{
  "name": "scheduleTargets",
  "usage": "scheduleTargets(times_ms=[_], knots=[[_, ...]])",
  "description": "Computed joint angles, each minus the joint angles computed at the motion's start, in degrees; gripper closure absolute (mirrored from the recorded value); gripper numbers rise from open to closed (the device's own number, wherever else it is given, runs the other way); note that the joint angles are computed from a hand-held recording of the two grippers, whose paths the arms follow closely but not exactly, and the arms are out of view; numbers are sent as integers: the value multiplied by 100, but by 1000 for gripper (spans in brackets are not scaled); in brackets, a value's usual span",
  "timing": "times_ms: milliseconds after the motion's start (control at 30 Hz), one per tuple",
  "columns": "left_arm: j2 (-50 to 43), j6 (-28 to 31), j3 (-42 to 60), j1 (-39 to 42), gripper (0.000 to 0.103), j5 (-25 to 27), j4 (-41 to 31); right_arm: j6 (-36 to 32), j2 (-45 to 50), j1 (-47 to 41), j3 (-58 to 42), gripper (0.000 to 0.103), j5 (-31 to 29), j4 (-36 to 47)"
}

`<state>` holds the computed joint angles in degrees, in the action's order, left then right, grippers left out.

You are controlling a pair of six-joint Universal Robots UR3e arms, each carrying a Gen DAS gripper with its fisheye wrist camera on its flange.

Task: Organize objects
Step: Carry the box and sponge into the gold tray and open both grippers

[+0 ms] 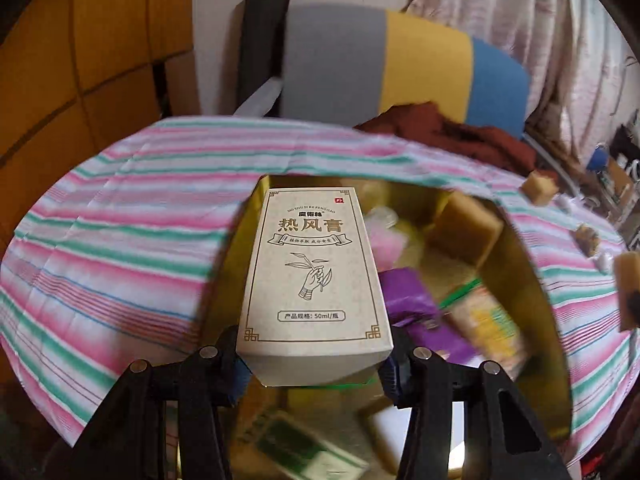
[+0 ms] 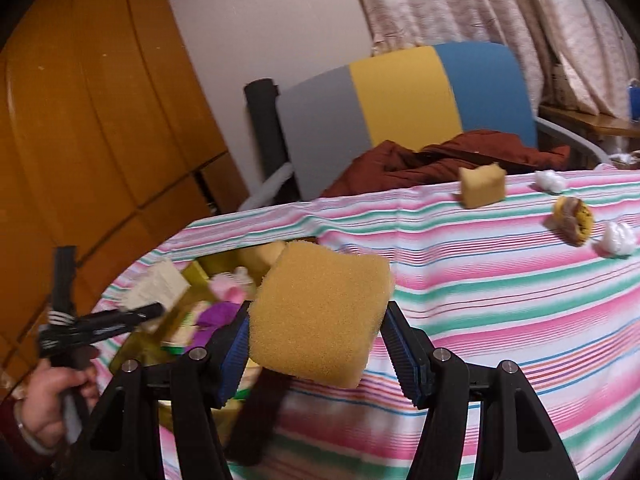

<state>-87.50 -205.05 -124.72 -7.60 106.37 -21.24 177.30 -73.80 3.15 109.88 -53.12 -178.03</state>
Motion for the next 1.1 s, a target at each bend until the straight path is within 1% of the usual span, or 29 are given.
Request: scheduleTargets(times_ms=[133, 200, 267, 300, 400, 467, 500, 567, 667, 767, 833, 900, 1033, 1100], knots=[[-87, 318, 22, 144, 52, -99, -29, 36, -81, 216, -57, 40, 131, 306], [-246, 386, 199, 165, 52, -91, -56, -14, -31, 354, -195, 40, 151, 506], [-389, 441, 373, 297, 52, -271, -76, -96, 46, 565, -392, 40, 157, 805], [-503, 455, 486, 345, 52, -275, -100, -137, 88, 652, -479, 40, 148, 903], [-820, 502, 904, 505, 52, -361, -304, -389, 281, 1032, -935, 40, -92, 1448], [-960, 502, 1105, 608, 52, -458, -400, -524, 450, 1224, -1249, 40, -137, 1809], [-1039, 512, 1203, 657, 52, -504, -410, -563, 554, 1348, -1403, 40, -221, 1914], [-1170, 494, 1401, 674, 52, -417, -504, -597, 780, 1547, -1694, 40, -386, 2003], [-1338, 559, 1626, 846, 51, -643, -692, -405, 1204, 1757, -2283, 39, -509, 2172], [-1280, 433, 1574, 929, 50, -753, -747, -200, 1544, 1892, -2806, 33, -646, 2371], [-1149, 383, 1411, 874, 48, -632, -662, -61, 1682, 1950, -2985, 24, -757, 2365], [-943, 298, 1157, 785, 47, -466, -499, 143, 1694, 1972, -2937, 19, -902, 2178], [-467, -56, 542, 581, 43, -127, 1, 380, 1531, 1817, -2421, 15, -843, 1665], [-218, -402, 248, 441, 43, 74, 183, 518, 1391, 1695, -2112, 14, -797, 1435]])
